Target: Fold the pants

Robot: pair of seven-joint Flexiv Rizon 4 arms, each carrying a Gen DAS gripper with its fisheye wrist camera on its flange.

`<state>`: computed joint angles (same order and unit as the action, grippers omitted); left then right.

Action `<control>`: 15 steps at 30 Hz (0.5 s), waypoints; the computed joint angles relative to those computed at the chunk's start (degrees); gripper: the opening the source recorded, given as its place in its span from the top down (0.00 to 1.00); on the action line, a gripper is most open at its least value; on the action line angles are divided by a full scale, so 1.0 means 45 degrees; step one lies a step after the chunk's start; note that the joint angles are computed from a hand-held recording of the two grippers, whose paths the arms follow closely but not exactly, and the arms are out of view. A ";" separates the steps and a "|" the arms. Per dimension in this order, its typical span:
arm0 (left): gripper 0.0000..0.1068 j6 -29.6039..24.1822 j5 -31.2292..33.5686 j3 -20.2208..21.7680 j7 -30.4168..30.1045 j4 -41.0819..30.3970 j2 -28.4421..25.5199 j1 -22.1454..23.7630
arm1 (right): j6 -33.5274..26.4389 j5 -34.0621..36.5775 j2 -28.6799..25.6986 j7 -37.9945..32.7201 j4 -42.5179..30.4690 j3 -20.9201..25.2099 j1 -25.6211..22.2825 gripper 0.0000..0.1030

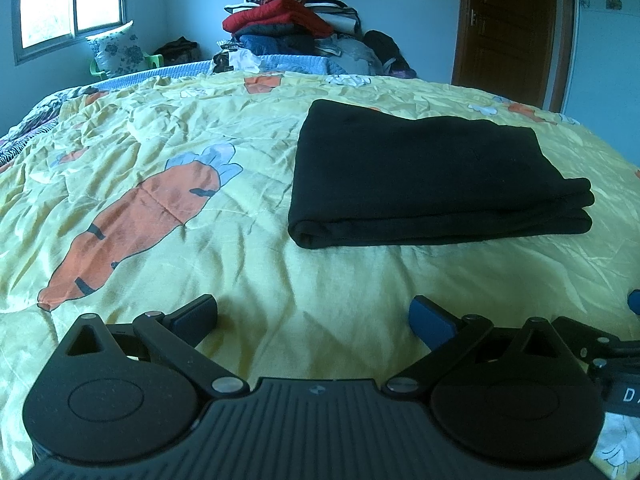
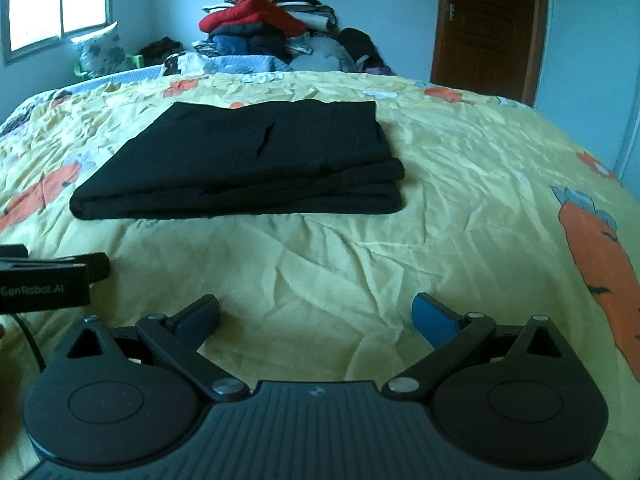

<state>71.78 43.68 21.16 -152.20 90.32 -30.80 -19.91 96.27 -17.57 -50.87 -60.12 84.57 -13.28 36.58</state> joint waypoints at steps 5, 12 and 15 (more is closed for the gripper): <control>0.04 -0.0004 0.0040 -0.0012 -0.0025 0.0015 0.0018 0.0013 | 0.0000 0.0000 0.0012 -0.0048 -0.0005 0.0141 -0.0115 0.00; 0.04 0.0005 0.0046 -0.0039 -0.0034 0.0021 0.0025 0.0037 | -0.0003 0.0017 0.0016 -0.0060 -0.0001 0.0132 -0.0103 0.00; 0.04 -0.0017 0.0023 -0.0052 -0.0036 -0.0008 0.0008 0.0032 | -0.0006 0.0020 0.0018 -0.0059 0.0004 0.0115 -0.0090 0.00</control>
<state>71.70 43.78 20.92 -152.37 90.28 -30.77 -19.76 96.25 -17.49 -50.79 -60.38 84.59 -12.77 36.17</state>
